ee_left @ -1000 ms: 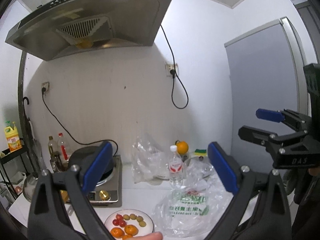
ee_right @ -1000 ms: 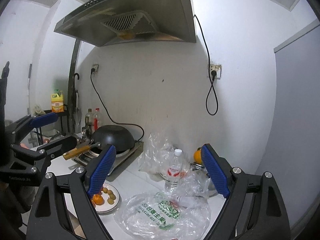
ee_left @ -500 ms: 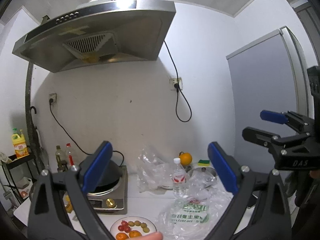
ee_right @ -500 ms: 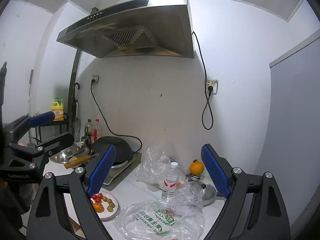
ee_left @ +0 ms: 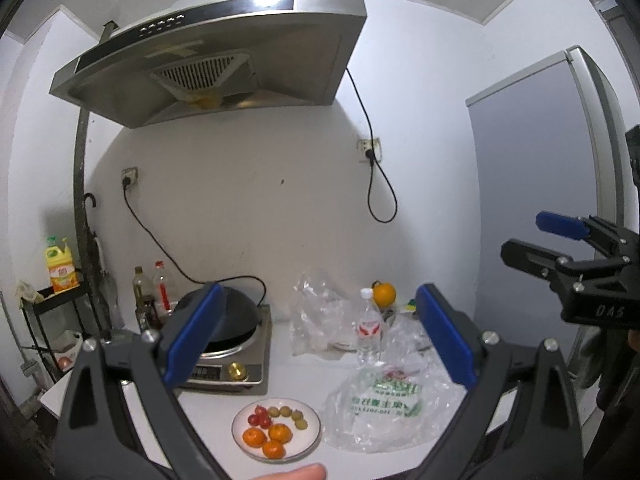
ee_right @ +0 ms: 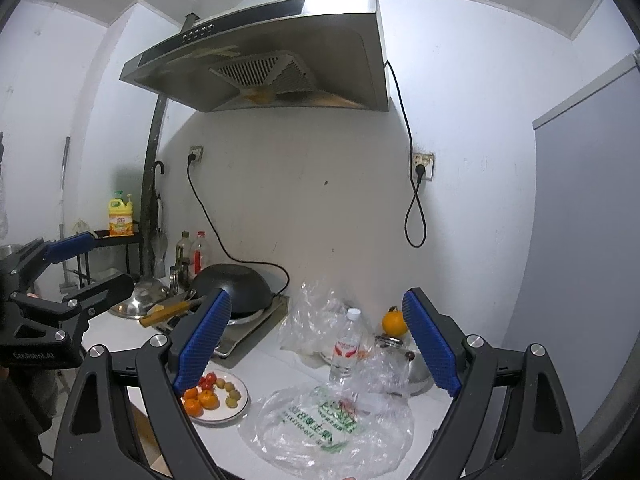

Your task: Organize fruits

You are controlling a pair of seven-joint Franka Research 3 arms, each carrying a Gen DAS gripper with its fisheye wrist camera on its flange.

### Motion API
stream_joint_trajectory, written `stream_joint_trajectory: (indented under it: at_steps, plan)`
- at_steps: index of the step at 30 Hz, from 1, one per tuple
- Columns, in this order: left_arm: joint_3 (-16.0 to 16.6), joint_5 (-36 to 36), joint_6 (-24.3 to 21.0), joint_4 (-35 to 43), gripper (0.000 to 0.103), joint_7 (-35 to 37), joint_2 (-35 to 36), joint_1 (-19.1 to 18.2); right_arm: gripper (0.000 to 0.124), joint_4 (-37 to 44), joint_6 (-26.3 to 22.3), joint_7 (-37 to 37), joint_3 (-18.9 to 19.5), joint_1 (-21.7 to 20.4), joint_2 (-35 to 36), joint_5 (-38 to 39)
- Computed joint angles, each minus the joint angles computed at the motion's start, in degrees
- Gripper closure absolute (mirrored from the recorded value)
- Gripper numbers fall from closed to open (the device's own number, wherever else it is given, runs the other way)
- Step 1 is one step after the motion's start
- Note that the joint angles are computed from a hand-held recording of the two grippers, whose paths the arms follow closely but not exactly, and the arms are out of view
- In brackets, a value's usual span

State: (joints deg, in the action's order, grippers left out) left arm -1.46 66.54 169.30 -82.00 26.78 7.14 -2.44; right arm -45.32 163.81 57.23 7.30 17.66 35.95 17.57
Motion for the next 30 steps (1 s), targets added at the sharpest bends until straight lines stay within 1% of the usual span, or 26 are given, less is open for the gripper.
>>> stream_joint_trajectory:
  at_steps: [4,9,13,15,17,30]
  plan:
    - [0.12,0.28,0.87,-1.27,0.006,-0.91,-0.65,0.34,0.034,-3.42,1.51,-0.34,0.28,-0.07,-1.86,0.53]
    - [0.34,2.88,1.3,-1.41,0.006,-3.74,-0.95,0.7,0.034,-3.73,2.31,0.61,0.0,0.17,-1.99,0.35]
    - [0.14,4.92,0.85,-1.17,0.006,-5.57,-1.01,0.77,0.034,-2.23,1.61,0.57,0.22,0.17,-1.09,0.17]
    - [0.0,5.37,0.78,-1.31,0.006,-6.03,-1.11,0.84,0.034,-1.81,1.15,0.47,0.24,0.2,-0.83,0.06]
    - [-0.13,5.63,0.65,-1.21,0.006,-5.99,-1.05,0.91,0.034,-2.13,1.05,-0.44,1.09,-0.27,-1.0,0.73]
    - [-0.45,7.05,0.67,-1.62,0.006,-7.19,-1.47,1.3,0.034,-4.89,2.4,-1.33,1.05,-0.41,-2.54,1.54]
